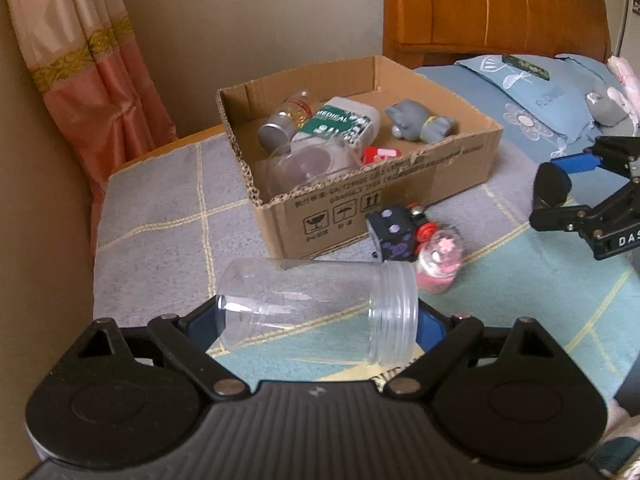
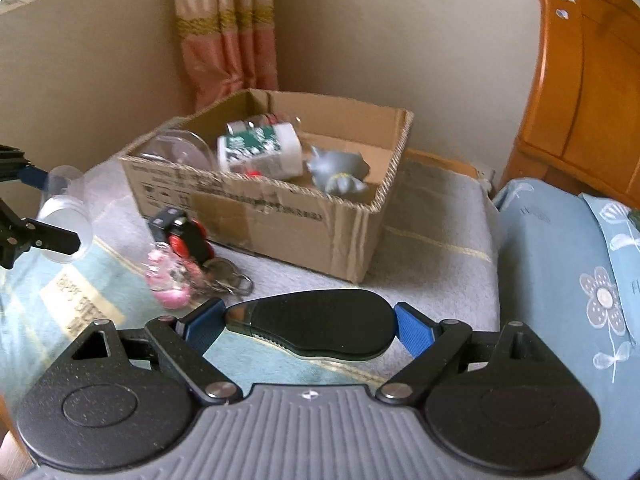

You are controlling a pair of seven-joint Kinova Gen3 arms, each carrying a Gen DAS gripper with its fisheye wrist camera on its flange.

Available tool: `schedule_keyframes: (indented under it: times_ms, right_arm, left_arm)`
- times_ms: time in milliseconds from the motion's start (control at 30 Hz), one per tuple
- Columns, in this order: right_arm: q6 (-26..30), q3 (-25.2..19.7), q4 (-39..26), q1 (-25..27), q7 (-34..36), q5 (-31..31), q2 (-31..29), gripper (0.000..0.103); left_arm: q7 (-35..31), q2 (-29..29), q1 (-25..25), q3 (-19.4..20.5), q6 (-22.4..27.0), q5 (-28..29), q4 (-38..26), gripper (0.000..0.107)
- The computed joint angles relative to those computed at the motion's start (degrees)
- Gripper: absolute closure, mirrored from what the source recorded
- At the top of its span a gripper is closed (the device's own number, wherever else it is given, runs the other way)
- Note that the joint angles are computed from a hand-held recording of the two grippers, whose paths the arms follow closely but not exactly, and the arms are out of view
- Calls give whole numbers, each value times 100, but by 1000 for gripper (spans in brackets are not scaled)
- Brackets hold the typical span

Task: Organize rigid objects
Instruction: 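Carry the clear jar into the box with the left tool and release it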

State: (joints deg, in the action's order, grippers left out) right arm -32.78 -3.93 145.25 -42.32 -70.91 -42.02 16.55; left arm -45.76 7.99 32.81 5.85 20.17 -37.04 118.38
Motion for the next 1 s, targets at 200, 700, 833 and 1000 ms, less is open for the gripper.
schedule_keyframes:
  times_ms: [200, 700, 833, 1000]
  right_arm:
    - [183, -32, -132, 205, 181, 284, -309, 10]
    - [1345, 159, -1350, 1144, 574, 1244, -333, 10]
    - [1845, 164, -1914, 1570, 111, 1975, -114, 10]
    - [2533, 139, -2773, 2005, -420, 2533, 330, 10]
  left_arm:
    - [-776, -194, -289, 287, 235, 760, -322, 15]
    - [-2580, 980, -482, 263, 1232, 1961, -2932, 15]
    - [-2584, 1409, -249, 0, 1412, 1964, -3566, 15]
    - [-2581, 1864, -134, -232, 1722, 2010, -4205, 15]
